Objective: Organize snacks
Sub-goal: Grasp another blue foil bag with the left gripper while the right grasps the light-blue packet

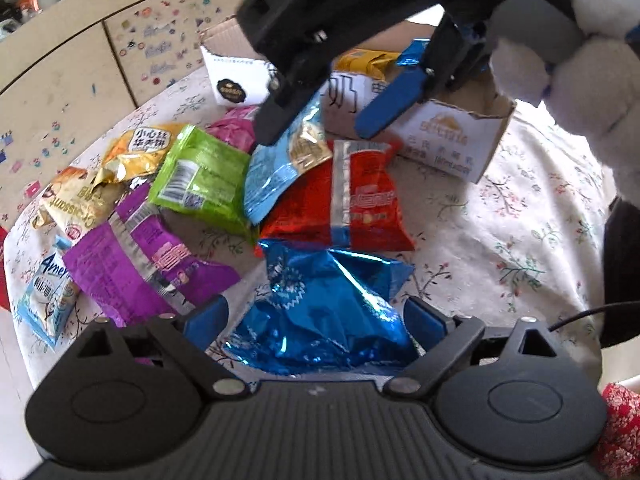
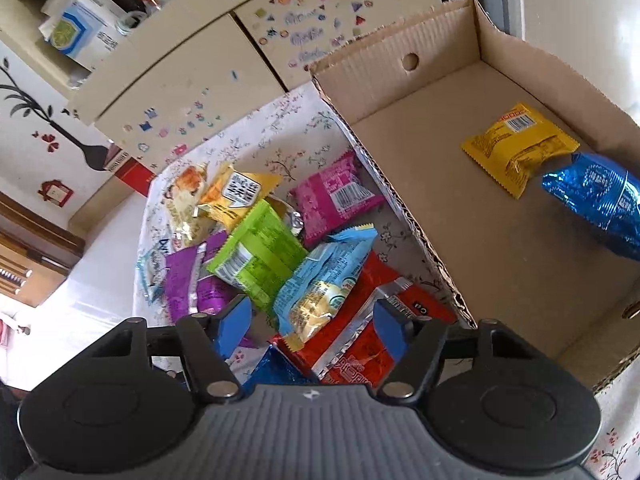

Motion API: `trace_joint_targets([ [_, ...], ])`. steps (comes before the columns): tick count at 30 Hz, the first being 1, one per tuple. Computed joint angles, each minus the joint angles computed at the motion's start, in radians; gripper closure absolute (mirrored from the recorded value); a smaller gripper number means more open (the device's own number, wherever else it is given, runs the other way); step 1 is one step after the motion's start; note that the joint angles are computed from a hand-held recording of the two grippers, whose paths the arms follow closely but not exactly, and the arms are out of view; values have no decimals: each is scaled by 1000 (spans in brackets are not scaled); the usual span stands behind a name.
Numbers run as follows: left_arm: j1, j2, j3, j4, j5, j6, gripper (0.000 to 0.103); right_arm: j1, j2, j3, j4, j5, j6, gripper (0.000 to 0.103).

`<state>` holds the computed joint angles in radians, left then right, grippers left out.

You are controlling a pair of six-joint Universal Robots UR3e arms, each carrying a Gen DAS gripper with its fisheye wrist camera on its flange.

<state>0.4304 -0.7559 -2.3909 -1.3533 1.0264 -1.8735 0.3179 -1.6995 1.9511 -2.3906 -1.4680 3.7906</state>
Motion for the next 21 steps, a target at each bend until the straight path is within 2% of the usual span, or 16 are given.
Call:
trace_joint_targets([
  [6,14,-28,-16,75,-15,-73,11,27,60,-28,-9,-44,18,33],
  [10,-3,-33,-44,145,-13,-99,13,52,98,-45,-28,-76,16,40],
  [13,-17,-61,-42,158,-6,-124,24,65,117,-46,-51,-86,7,51],
  [15,-28,-84,-38,170,12,-144,39,69,121,-39,-69,-85,-3,57],
  [17,-21,-82,-36,161,12,-156,42,70,118,-29,-87,-81,-16,65],
  [21,11,-86,-8,111,-1,-176,44,77,112,-20,-108,-80,-42,73],
])
